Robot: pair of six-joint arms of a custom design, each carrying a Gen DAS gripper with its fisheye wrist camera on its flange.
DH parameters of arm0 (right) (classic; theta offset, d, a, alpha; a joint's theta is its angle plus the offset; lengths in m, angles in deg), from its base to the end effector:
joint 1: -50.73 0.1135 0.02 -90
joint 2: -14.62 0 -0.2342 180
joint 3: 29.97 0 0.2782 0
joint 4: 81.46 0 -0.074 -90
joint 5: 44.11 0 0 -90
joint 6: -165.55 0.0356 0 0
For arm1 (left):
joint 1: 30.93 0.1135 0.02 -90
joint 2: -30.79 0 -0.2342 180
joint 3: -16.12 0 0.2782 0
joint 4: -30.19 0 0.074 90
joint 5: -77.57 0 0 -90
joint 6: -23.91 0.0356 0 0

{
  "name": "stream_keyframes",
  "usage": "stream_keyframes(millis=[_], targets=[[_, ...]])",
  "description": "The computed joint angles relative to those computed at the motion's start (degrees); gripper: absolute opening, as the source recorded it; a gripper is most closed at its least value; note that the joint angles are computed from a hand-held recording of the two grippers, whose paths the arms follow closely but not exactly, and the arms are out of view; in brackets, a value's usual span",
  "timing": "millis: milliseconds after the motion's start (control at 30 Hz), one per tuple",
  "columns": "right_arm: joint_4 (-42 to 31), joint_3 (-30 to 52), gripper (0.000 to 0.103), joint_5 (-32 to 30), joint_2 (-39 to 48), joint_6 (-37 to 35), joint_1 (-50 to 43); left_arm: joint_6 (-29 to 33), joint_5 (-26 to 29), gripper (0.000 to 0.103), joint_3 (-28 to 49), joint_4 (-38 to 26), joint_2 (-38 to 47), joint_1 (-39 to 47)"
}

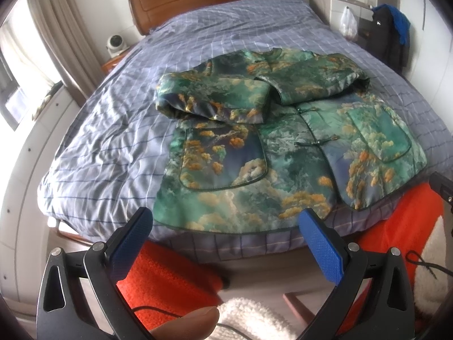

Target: Fold large clothes

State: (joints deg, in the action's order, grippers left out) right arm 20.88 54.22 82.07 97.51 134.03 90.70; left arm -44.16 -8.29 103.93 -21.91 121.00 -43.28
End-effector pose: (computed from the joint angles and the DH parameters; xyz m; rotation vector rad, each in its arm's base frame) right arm 0.2383 0.1723 0.2524 0.4978 2.4483 -0.3065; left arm 0.3535 -0.0800 0.2469 0.7700 2.3979 -0.0234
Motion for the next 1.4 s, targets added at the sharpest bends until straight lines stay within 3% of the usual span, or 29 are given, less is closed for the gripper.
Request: stream_keyframes(millis=[1400], targets=[[-2.6,5.4,0.103,0.8,5.1,-1.1,0.0,0.2,0.9,0.103,0.3,-1.2,0.8,0.4]])
